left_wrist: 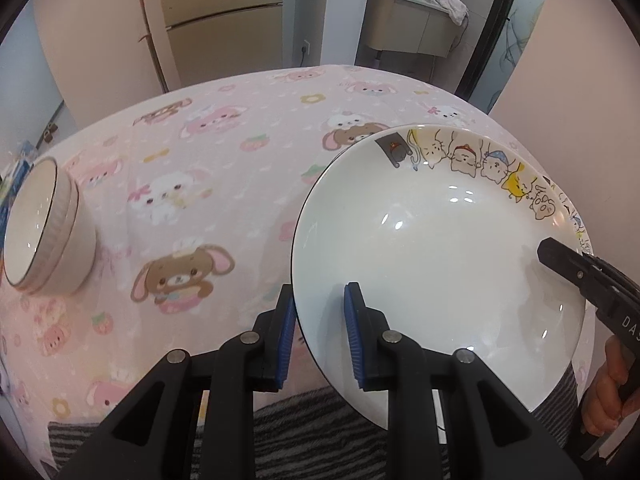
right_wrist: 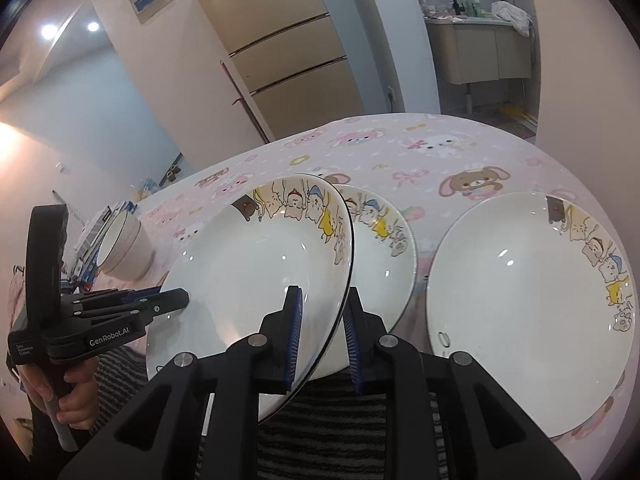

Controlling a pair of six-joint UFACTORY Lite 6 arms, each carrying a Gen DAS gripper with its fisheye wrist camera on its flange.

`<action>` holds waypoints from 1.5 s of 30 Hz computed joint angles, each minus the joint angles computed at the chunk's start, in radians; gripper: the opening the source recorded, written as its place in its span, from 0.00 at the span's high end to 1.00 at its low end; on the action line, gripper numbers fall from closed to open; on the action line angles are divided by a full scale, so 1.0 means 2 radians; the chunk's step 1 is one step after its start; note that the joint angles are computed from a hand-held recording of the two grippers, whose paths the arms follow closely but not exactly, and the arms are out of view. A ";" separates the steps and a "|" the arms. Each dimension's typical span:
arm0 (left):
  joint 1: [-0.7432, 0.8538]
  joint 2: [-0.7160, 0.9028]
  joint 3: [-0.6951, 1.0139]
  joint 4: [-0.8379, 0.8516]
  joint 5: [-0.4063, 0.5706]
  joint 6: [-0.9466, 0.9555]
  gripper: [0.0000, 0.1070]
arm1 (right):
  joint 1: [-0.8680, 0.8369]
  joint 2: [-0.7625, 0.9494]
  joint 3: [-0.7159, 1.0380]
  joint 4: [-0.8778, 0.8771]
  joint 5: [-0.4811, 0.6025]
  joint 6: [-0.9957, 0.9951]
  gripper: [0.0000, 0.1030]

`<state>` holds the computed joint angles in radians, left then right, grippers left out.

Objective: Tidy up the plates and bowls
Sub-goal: 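Lift the plate with both grippers and carry it onto the other cartoon plate, then lower the plate onto the other plate and open both grippers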

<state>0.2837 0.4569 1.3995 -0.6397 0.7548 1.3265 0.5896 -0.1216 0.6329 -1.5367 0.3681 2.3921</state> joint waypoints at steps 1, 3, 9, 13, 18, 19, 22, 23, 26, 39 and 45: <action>-0.006 -0.003 -0.003 0.001 -0.004 -0.002 0.80 | -0.007 -0.004 -0.007 -0.006 -0.004 0.006 0.77; -0.019 -0.010 -0.009 -0.002 -0.019 0.002 0.80 | -0.017 -0.011 -0.016 -0.013 -0.013 0.014 0.77; -0.048 -0.013 -0.018 0.004 -0.055 -0.009 0.80 | -0.035 -0.014 -0.033 -0.055 -0.026 0.057 0.77; -0.053 -0.009 -0.022 0.002 -0.065 -0.011 0.80 | -0.037 -0.006 -0.034 -0.071 -0.026 0.073 0.76; -0.056 -0.010 -0.041 -0.017 -0.092 0.000 0.80 | 0.004 0.030 -0.006 -0.003 0.034 0.010 0.76; -0.058 -0.010 -0.047 -0.021 -0.103 0.005 0.80 | 0.012 0.037 0.000 0.006 0.046 0.002 0.76; -0.059 -0.009 -0.059 -0.035 -0.123 0.028 0.80 | 0.028 0.051 0.012 0.016 0.071 -0.007 0.76; -0.059 -0.012 -0.063 -0.042 -0.126 0.037 0.80 | 0.026 0.050 0.011 0.015 0.069 -0.006 0.76; -0.061 -0.017 -0.071 -0.052 -0.135 0.055 0.80 | 0.023 0.055 0.014 0.012 0.072 -0.009 0.76; -0.083 -0.027 -0.094 -0.058 -0.173 0.083 0.80 | 0.026 0.105 0.046 0.074 0.093 -0.064 0.73; -0.072 -0.022 -0.081 -0.050 -0.142 0.073 0.80 | 0.033 0.095 0.045 0.113 0.096 -0.084 0.73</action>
<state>0.1392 0.4133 1.2384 -0.7392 0.4708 1.4728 0.6559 0.0686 0.7235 -1.3116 0.5596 2.2245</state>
